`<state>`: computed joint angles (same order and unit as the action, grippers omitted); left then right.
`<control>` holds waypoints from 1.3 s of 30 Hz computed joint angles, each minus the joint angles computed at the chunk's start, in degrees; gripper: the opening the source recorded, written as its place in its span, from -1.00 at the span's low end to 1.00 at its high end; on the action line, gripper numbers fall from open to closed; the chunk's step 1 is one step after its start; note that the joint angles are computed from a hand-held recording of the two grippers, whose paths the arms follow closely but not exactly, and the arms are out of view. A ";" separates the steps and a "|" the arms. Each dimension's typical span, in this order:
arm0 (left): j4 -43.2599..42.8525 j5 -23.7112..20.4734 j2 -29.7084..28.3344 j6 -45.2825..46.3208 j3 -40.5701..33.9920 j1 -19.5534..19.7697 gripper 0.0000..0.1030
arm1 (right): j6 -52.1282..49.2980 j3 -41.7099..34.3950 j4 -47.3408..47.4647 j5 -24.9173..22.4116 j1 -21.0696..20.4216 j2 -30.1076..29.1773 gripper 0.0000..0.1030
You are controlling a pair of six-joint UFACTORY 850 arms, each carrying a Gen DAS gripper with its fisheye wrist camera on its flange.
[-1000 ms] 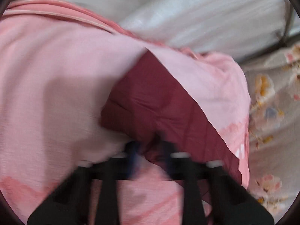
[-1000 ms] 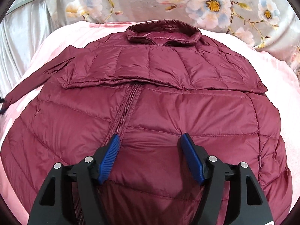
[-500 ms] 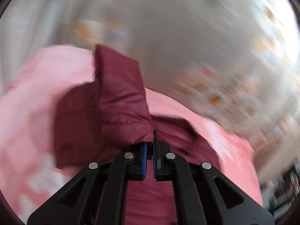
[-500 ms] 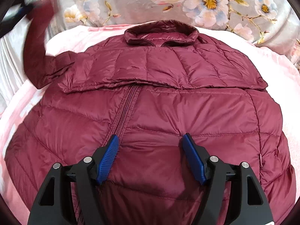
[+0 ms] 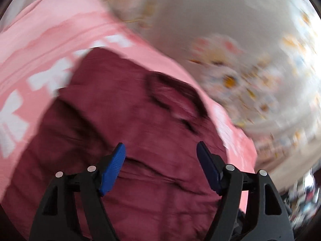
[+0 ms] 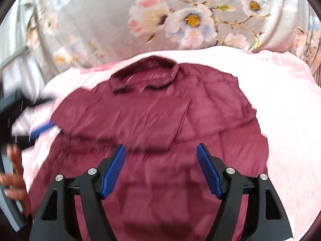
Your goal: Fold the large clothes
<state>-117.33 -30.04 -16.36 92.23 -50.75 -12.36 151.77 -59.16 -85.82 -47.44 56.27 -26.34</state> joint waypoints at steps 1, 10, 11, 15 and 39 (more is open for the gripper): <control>1.58 -0.37 -0.77 -2.75 -0.44 1.30 0.36 | 0.83 0.06 -0.88 1.17 -1.20 0.16 0.38; 7.46 -5.32 -8.54 -18.58 -4.89 10.45 0.36 | 7.03 -2.57 -8.46 20.19 -10.98 -2.71 -0.89; 8.29 -6.37 -9.58 -20.35 -5.76 10.90 0.36 | 6.71 -2.67 -9.10 20.35 -11.27 -2.22 -0.90; 9.95 -8.05 -12.35 -24.29 -8.45 11.67 0.36 | 5.73 -0.62 -11.04 10.07 -10.30 3.73 -0.94; 13.30 18.22 -15.82 -19.62 -15.07 4.29 -0.99 | 5.13 2.15 -7.18 15.15 -12.56 -2.00 -0.95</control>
